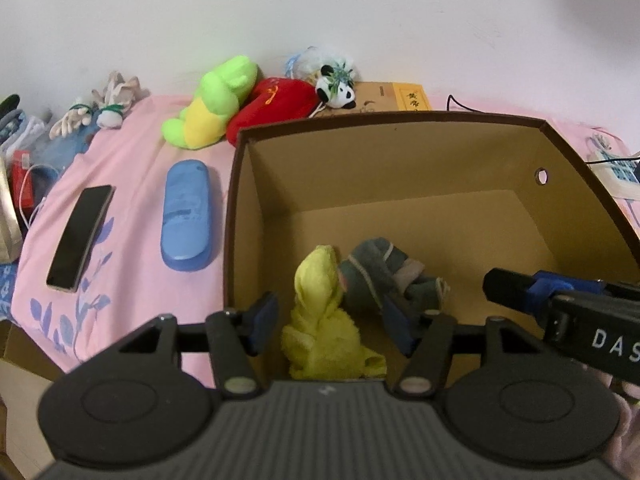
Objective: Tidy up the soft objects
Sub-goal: 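Lower both items into the box and open both grippers, then withdraw both grippers from the box back toward the pile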
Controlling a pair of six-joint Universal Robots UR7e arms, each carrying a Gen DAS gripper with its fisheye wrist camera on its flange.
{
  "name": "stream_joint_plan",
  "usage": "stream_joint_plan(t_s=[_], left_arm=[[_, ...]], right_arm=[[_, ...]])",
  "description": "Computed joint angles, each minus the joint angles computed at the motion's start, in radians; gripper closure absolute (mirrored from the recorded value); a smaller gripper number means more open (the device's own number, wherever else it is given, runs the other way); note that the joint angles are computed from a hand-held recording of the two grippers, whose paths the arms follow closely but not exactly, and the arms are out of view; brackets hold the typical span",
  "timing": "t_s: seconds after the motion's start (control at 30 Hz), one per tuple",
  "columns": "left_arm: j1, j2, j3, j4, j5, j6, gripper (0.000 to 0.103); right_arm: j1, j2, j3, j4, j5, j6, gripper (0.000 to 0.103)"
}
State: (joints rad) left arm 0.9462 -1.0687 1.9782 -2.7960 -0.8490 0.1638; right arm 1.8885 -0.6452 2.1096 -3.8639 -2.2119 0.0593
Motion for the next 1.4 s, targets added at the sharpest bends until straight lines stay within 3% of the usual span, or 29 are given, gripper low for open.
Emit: stream_joint_plan(t_s=[0.3,0.4,0.83,1.07,1.2,1.4], left_arm=[[-0.008,-0.017,0.025,-0.02,0.006,-0.002,0.038],[-0.015,-0.024,0.033,-0.026,0.014,-0.006,0.038],[-0.071,-0.112,0.111,-0.06,0.015,-0.018,0.035],[-0.109,-0.171,0.169,-0.067,0.044,-0.026,0.031],[-0.125,-0.208,0.201,-0.059,0.049,-0.036,0.025],[-0.138,-0.263,0.245,-0.042,0.046,-0.044,0.025]], right_arm=[[0.016,-0.001,0.019,-0.013,0.003,0.019,0.074],[0.004,-0.02,0.044,-0.006,0.048,0.083,0.074],[0.09,0.047,0.06,-0.247,-0.067,-0.041,0.074],[0.13,0.095,0.069,-0.36,-0.104,-0.021,0.073],[0.153,0.114,0.07,-0.387,-0.127,-0.022,0.073],[0.184,0.128,0.08,-0.397,-0.144,-0.004,0.073]])
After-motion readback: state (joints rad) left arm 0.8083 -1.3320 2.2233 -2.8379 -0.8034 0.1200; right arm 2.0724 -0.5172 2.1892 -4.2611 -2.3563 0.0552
